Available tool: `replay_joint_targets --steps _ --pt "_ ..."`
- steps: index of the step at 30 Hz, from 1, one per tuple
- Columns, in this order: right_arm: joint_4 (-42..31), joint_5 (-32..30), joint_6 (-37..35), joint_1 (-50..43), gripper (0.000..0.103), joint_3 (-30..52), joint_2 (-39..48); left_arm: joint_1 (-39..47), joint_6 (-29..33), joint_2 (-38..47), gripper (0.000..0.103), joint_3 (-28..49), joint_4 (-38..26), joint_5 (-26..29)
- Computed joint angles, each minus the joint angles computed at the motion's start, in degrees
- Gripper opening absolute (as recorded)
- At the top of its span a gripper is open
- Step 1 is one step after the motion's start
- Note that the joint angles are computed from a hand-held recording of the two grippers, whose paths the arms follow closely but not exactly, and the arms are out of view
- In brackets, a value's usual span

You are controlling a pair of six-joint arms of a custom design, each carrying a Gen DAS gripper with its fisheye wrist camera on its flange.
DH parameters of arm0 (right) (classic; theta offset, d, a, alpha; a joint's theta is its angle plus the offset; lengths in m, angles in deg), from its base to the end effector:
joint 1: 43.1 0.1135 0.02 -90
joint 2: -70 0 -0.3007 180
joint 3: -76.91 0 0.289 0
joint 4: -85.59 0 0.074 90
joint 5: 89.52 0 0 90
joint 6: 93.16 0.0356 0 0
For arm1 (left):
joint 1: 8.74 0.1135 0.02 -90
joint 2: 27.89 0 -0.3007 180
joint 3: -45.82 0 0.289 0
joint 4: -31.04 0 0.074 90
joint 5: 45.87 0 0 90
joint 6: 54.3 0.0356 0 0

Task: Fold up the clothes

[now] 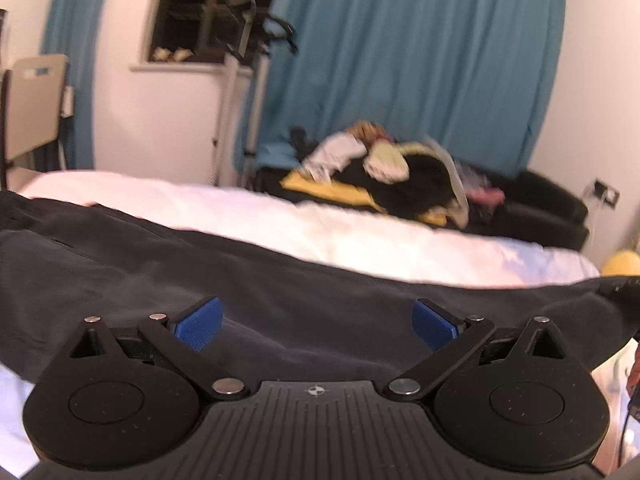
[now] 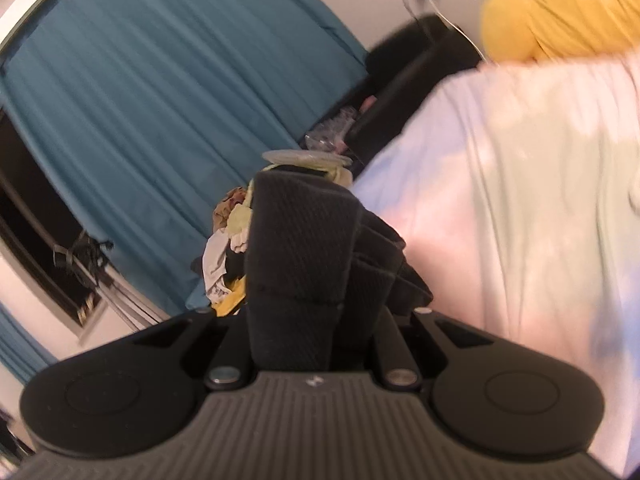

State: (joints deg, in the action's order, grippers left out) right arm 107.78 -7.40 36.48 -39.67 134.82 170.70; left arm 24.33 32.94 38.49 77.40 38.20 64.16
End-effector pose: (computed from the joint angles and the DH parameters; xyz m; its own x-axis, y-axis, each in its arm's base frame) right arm 0.3892 0.0282 0.1742 -0.3900 0.6097 -0.6901 0.0798 0.7689 0.6343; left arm 0.2011 0.1164 0.1742 -0.3759 -0.2987 -0.8772 -0.2768 0.9396 -0.2014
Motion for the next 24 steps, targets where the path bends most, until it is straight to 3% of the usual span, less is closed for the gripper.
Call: replay_joint_targets --steps 4,7,12,15,20,24 --pt "-1.9 5.4 -5.7 4.6 0.012 0.8 -2.0 8.0 -3.9 2.1 0.102 -0.4 3.3 6.3" --pt "-2.5 11.2 -9.4 10.7 0.012 2.4 -3.0 11.4 -6.6 5.6 0.102 0.8 6.1 6.2" --pt "0.9 21.1 -15.1 24.8 0.012 8.7 2.6 17.7 -12.7 9.0 0.102 0.1 13.3 7.5" --pt "6.6 26.3 -24.1 34.7 0.012 12.8 9.1 21.4 -14.4 11.1 0.102 -1.8 19.7 8.9" --pt "12.9 24.0 -34.6 46.5 0.012 20.3 22.7 27.3 -20.0 16.0 0.102 -0.7 27.7 15.1" --pt "2.7 19.5 -37.9 52.1 0.012 30.2 32.0 29.7 -22.7 19.7 0.102 0.4 31.0 18.3"
